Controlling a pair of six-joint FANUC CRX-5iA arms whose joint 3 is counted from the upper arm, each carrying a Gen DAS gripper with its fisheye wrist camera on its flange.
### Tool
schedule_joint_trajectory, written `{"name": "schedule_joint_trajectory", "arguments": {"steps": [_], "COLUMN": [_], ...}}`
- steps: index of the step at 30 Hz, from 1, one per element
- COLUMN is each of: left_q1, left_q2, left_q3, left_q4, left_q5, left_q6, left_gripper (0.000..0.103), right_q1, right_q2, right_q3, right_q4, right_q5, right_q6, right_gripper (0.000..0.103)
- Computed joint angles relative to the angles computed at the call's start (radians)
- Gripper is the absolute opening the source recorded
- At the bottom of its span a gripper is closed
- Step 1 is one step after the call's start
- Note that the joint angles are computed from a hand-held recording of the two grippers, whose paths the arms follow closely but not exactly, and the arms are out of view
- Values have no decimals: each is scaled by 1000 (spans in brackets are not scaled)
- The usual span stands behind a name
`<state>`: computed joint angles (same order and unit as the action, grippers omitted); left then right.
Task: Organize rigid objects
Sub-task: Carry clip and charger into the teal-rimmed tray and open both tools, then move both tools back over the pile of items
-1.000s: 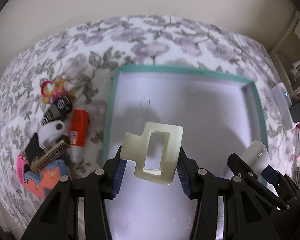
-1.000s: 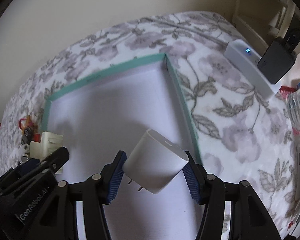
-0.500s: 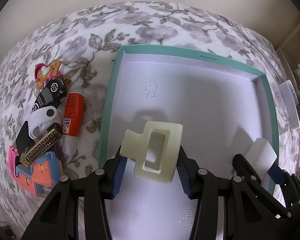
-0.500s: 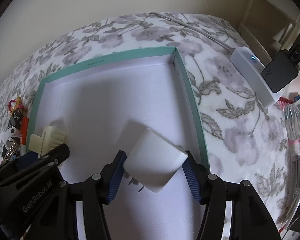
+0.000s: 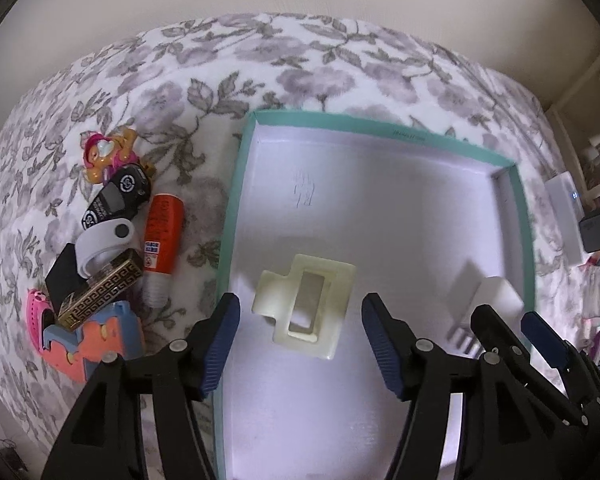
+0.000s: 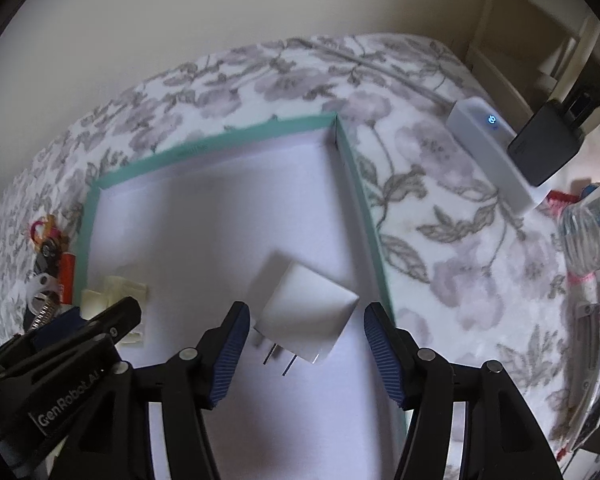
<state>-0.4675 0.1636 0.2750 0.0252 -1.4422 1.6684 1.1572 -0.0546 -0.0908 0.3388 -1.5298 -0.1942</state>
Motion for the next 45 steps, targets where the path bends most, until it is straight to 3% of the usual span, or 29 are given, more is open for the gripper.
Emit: {"name": "schedule_joint_trajectory", "arguments": {"steps": [3,6,10,13,16,33,45], "left_q1": [5,6,25,34,42,211,352], "left_q2": [-15,-33,-55,-77,-101,-190,-271], "left_q3": [8,15,14,17,18,-21,-58], "left_q4": [0,-21,-4,-21,-51,-164,-230], "left_q5": [5,13,20,37,56,43,40], "left_q6": [-2,9,25,49,67,172,201], "left_gripper": [68,79,83,92,92,92,93], "right_q1": [14,31,50,64,77,96,111], "right_q2": [-8,-8,-21,-21,-6,87,211], "right_q3": [12,29,28,31,44,118,257], "right_q4": [25,63,114,153,193,292,376], "right_q5": [-24,-58,-59,-62,-67,-19,92], "right_q6": [-1,-1,-26,-24,6,136,229], "right_gripper": [67,70,83,92,103,103,103]}}
